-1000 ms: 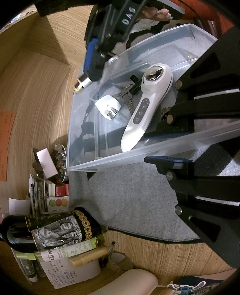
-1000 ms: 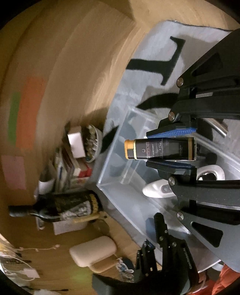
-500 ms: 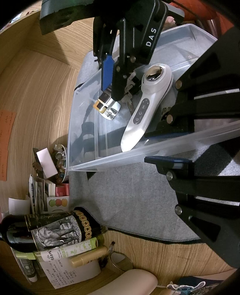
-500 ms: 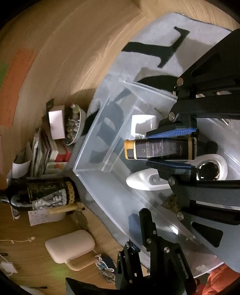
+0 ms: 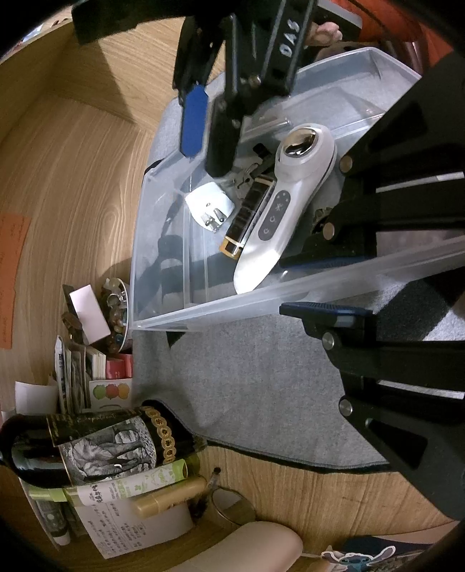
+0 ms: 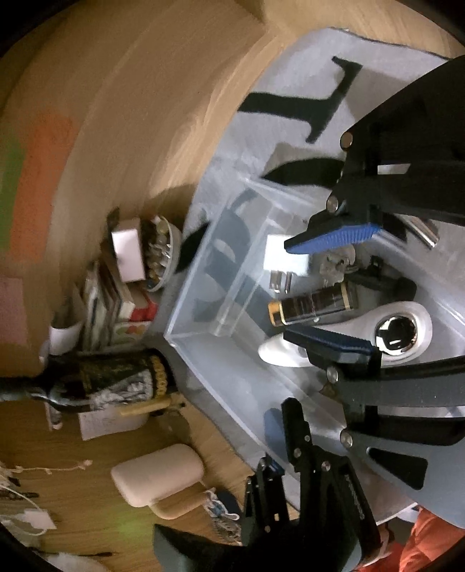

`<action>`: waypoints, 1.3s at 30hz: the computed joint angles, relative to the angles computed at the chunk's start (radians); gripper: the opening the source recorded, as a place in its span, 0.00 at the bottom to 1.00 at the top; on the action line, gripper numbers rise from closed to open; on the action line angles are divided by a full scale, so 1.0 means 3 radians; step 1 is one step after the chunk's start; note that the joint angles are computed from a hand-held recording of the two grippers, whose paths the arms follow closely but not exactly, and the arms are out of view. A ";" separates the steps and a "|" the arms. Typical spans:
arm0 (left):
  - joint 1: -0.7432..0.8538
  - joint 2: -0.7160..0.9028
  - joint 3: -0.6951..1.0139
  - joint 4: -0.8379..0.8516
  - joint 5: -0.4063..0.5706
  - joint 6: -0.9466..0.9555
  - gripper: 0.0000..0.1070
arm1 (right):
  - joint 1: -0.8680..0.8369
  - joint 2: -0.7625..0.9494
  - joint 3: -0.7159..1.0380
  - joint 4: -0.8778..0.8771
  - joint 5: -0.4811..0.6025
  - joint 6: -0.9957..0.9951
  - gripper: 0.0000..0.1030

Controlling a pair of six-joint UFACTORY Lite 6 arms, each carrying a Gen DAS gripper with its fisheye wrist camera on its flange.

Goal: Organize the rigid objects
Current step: 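Lower the black lighter into the clear box beside the massager and release, then move the right gripper to the small black part on the rug and grasp it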

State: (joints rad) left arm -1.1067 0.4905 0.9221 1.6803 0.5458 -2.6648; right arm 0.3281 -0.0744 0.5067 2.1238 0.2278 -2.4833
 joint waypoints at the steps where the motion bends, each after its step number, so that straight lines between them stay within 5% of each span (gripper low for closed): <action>1: 0.0011 -0.0014 -0.0017 0.0018 -0.0007 -0.0017 0.16 | -0.0037 -0.0064 -0.0028 0.0007 0.0009 -0.0003 0.39; 16: -0.0025 -0.0015 0.0001 -0.0130 0.0040 -0.0011 0.14 | -0.1082 -0.0337 -0.0141 -0.0826 0.0356 0.0608 0.45; 39: -0.0034 -0.0032 0.0002 -0.0219 0.0042 0.0077 0.14 | -0.1597 0.0712 -0.0135 -0.0372 0.0327 -0.0254 0.45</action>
State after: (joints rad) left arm -1.1167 0.4810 0.9228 1.6144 0.5585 -2.6416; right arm -0.1509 0.1392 0.4661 2.0123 0.3260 -2.5595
